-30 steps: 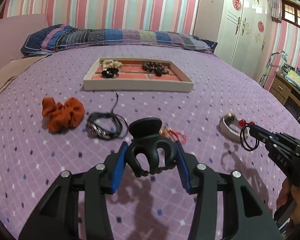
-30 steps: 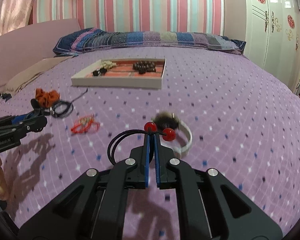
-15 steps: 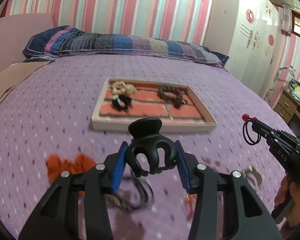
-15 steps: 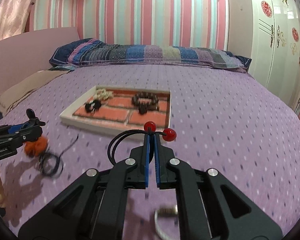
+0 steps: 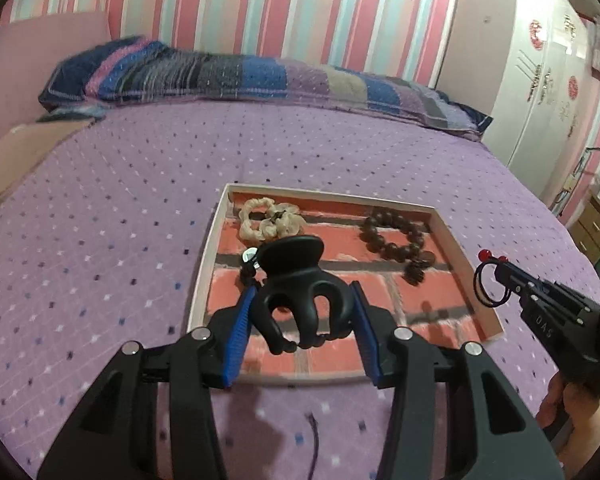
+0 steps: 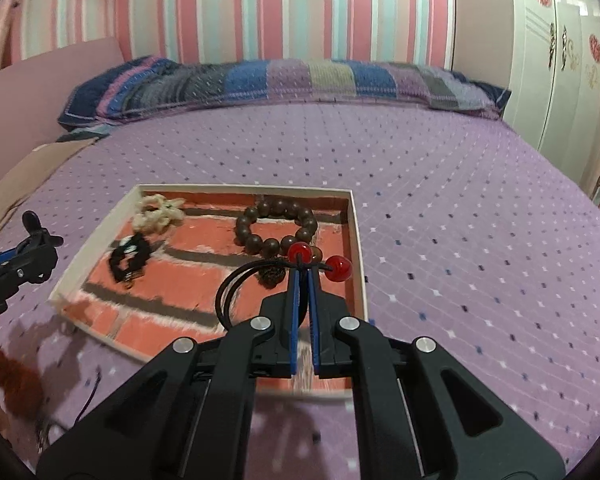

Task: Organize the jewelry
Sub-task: 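Carry the black hair claw and red-bead hair tie over the white tray with both tools, then open the left tool over the tray while the right tool releases the hair tie there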

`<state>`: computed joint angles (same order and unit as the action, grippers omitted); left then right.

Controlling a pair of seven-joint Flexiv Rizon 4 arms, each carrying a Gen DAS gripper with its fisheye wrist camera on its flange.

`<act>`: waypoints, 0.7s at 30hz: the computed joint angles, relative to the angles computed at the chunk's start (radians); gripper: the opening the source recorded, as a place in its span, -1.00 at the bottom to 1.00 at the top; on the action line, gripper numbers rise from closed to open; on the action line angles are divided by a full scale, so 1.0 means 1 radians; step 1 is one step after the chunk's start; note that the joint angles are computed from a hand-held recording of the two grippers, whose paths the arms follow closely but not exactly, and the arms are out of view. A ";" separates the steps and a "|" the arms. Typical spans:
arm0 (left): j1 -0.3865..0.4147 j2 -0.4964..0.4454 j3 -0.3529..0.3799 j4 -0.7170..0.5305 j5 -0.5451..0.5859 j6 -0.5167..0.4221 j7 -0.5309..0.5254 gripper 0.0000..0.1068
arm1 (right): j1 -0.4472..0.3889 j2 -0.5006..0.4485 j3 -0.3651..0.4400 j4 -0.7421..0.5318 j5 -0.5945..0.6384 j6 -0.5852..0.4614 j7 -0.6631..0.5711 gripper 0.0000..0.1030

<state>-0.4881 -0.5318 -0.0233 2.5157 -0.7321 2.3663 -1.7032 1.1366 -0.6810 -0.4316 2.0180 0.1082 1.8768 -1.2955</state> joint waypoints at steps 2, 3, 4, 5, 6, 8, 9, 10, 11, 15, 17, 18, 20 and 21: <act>0.033 -0.025 0.003 -0.029 0.026 -0.034 0.005 -0.13 | -0.008 -0.032 -0.003 -0.044 -0.013 -0.032 0.013 -0.89; 0.031 -0.047 0.014 -0.053 0.011 -0.056 0.029 -0.13 | -0.014 -0.055 -0.008 -0.076 -0.024 -0.052 0.025 -0.89; 0.029 -0.060 0.022 -0.070 -0.001 -0.074 0.048 -0.13 | -0.019 -0.069 -0.010 -0.093 -0.037 -0.064 0.037 -0.89; 0.030 -0.073 0.029 -0.086 -0.010 -0.090 0.062 -0.13 | -0.020 -0.085 -0.016 -0.112 -0.049 -0.079 0.051 -0.90; 0.042 -0.088 0.032 -0.104 -0.007 -0.109 0.069 -0.13 | -0.029 -0.103 -0.019 -0.138 -0.064 -0.099 0.070 -0.89; 0.059 -0.107 0.037 -0.131 0.004 -0.136 0.069 -0.13 | -0.058 -0.120 -0.003 -0.178 -0.098 -0.134 0.104 -0.89; 0.062 -0.114 0.043 -0.144 0.005 -0.151 0.076 -0.13 | -0.072 -0.128 0.005 -0.196 -0.113 -0.146 0.120 -0.89; 0.072 -0.118 0.045 -0.156 0.016 -0.168 0.079 -0.13 | -0.082 -0.137 0.009 -0.213 -0.128 -0.157 0.136 -0.89; 0.078 -0.122 0.047 -0.167 0.023 -0.186 0.082 -0.13 | -0.086 -0.146 0.006 -0.227 -0.144 -0.168 0.150 -0.89; 0.074 -0.142 0.081 -0.216 0.028 -0.266 0.102 -0.13 | -0.127 -0.166 0.033 -0.277 -0.209 -0.227 0.199 -0.89; 0.019 -0.157 0.129 -0.243 -0.023 -0.305 0.144 -0.13 | -0.145 -0.173 0.046 -0.293 -0.238 -0.246 0.220 -0.89; -0.007 -0.165 0.151 -0.252 -0.047 -0.318 0.162 -0.13 | -0.146 -0.176 0.045 -0.296 -0.252 -0.249 0.230 -0.89; -0.014 -0.167 0.161 -0.256 -0.051 -0.326 0.171 -0.13 | -0.157 -0.182 0.051 -0.304 -0.283 -0.261 0.246 -0.89; -0.013 -0.167 0.161 -0.256 -0.049 -0.328 0.171 -0.13 | -0.168 -0.183 0.062 -0.309 -0.298 -0.269 0.254 -0.89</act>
